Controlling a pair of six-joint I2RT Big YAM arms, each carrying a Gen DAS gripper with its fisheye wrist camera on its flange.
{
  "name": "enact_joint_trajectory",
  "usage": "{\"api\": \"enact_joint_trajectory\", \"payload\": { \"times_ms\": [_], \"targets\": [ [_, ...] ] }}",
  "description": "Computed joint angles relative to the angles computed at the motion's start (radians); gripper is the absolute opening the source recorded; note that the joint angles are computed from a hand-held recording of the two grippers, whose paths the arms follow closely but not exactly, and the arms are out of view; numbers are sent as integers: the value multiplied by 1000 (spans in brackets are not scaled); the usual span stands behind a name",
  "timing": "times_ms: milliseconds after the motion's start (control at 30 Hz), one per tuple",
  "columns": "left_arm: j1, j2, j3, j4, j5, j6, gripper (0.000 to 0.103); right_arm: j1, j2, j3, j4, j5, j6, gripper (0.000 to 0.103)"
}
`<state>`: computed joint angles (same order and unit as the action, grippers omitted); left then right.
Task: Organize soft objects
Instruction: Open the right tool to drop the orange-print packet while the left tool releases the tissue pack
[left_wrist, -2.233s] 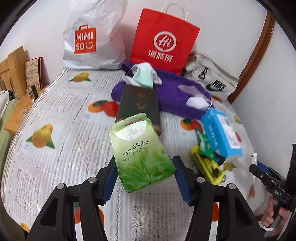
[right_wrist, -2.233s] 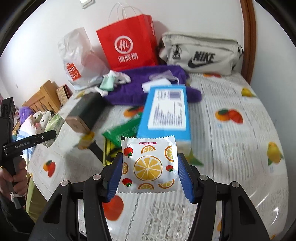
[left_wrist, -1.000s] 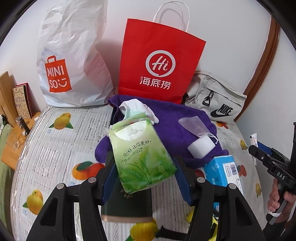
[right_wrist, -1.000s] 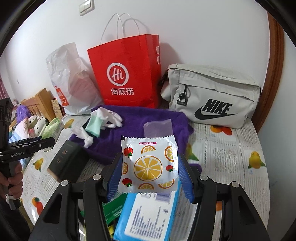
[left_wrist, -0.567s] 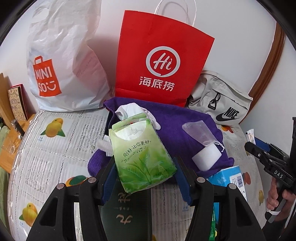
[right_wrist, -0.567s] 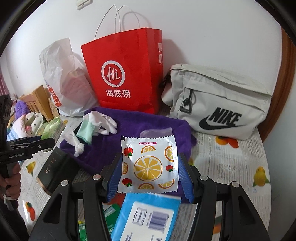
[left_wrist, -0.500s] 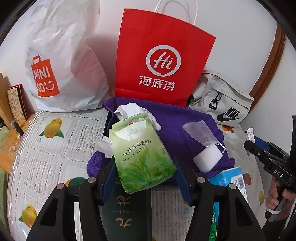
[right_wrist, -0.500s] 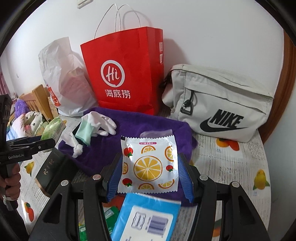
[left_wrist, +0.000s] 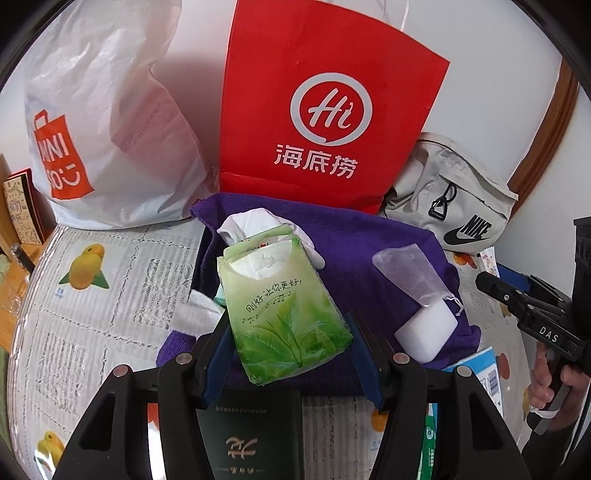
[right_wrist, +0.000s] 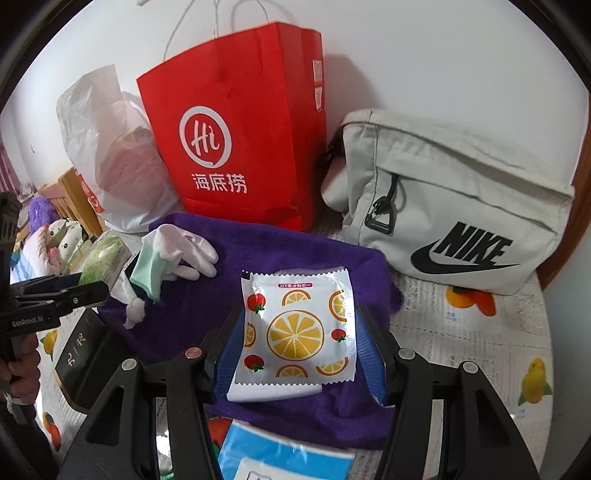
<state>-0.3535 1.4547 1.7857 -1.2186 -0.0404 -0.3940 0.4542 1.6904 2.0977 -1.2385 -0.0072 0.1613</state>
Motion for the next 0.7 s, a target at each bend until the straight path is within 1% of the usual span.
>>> {"api": "enact_joint_trajectory", "payload": {
  "times_ms": [100, 200, 267, 367, 500, 600, 700],
  "targets": [
    [4, 17, 12, -8, 2, -6, 57, -7, 27, 24, -13, -2, -1, 57],
    [7, 35, 30, -18, 19, -11, 57, -16, 68, 66, -45, -25, -2, 57],
    [7, 53, 45, -31, 39, -14, 57, -22, 96, 93, -59, -54, -4, 57],
    [9, 75, 63, -44, 79, -31, 57, -23, 145, 146, -93, -70, -9, 57],
    [-2, 116, 105, -71, 80, -33, 57, -17, 194, 209, -133, -81, -30, 58],
    [-9, 149, 136, -95, 81, -30, 57, -20, 219, 239, -157, -106, -23, 63],
    [-12, 175, 159, -110, 84, -28, 57, -21, 240, 265, -182, -101, -14, 73]
  ]
}}
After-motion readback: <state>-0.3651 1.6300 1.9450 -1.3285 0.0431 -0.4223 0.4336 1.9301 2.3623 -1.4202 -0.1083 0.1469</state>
